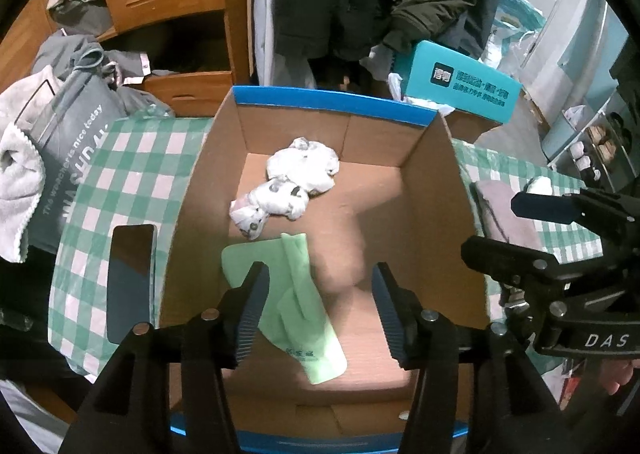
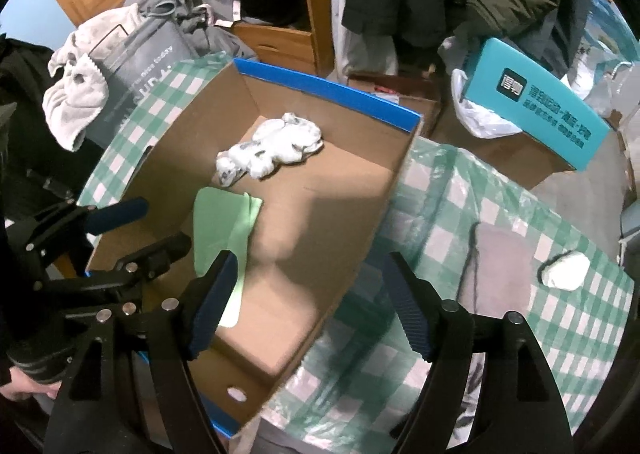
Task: Organize soft objects
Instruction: 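Withdraw both tools from the box back over the table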
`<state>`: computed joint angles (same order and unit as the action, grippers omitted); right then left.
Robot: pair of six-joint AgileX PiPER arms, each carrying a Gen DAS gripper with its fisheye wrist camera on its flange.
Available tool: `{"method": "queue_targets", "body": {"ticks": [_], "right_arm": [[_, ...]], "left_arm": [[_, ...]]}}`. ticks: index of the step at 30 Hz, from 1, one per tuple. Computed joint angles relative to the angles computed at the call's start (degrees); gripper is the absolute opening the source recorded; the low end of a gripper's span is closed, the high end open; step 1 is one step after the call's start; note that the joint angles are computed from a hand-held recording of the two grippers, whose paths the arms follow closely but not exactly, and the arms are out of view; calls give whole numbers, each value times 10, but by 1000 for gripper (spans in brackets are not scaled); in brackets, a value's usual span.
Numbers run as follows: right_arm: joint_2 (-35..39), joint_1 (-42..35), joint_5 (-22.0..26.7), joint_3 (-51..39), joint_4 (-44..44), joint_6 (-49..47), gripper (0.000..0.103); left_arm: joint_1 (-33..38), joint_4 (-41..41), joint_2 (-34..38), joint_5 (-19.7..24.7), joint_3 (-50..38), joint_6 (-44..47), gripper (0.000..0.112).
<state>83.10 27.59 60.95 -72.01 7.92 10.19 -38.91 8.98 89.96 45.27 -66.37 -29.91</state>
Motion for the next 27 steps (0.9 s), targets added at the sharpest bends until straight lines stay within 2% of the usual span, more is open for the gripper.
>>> {"method": "queue_targets", "body": {"ticks": [12, 27], "right_arm": [[-58, -70, 6, 44, 27, -35, 76], [-137, -201, 25, 122, 65, -129, 76]], "left_arm": [[-55, 20, 19, 23, -42, -20, 54], [-117, 27, 74, 58, -114, -33, 55]]}}
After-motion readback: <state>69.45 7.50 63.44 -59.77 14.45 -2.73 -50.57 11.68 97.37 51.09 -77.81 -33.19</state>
